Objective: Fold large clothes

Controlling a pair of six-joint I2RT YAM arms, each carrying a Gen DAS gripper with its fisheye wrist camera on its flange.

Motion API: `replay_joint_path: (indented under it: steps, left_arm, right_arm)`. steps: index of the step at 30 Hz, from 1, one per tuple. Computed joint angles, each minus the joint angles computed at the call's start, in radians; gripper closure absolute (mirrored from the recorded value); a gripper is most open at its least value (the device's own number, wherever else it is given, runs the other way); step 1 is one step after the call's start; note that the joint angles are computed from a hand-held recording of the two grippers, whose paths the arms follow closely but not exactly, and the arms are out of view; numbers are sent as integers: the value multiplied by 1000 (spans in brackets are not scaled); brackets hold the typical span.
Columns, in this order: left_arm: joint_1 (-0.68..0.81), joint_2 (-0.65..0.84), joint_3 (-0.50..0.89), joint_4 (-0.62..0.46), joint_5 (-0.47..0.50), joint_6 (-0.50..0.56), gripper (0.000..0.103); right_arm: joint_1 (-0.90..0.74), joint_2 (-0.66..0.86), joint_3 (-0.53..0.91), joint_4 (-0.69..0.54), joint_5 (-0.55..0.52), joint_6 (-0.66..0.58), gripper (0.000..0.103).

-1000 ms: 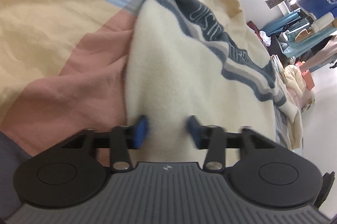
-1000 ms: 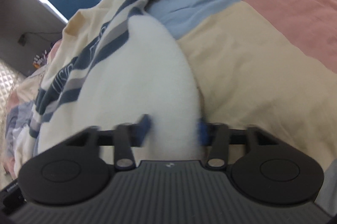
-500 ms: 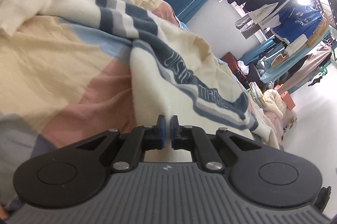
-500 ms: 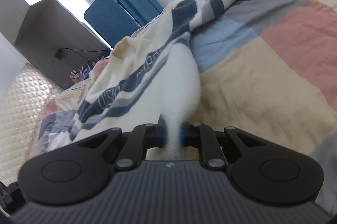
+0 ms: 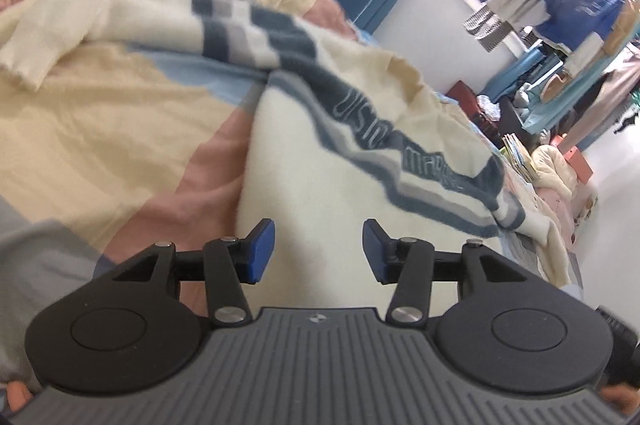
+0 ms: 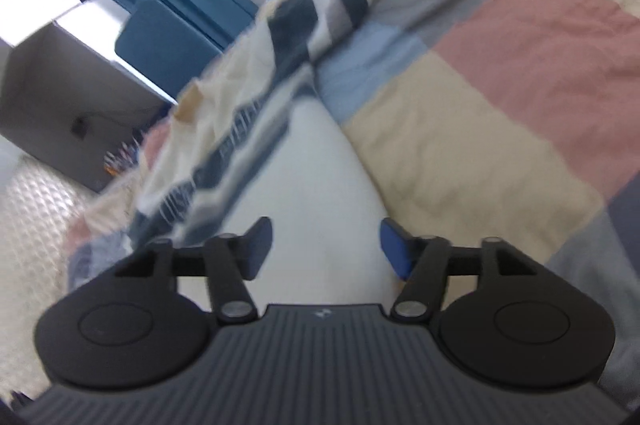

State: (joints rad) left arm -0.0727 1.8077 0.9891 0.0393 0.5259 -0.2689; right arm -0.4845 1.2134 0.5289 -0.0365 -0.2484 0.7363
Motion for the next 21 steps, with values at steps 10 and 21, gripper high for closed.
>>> replay_joint_path:
  steps: [10, 21]
  left_arm:
    - [-113, -12, -14, 58, -82, 113, 48]
    - [-186, 142, 135, 20, -160, 65, 48]
  right_arm:
    - [-312, 292, 242, 106, -42, -354, 20]
    - [-492, 912, 666, 370, 141, -452, 19]
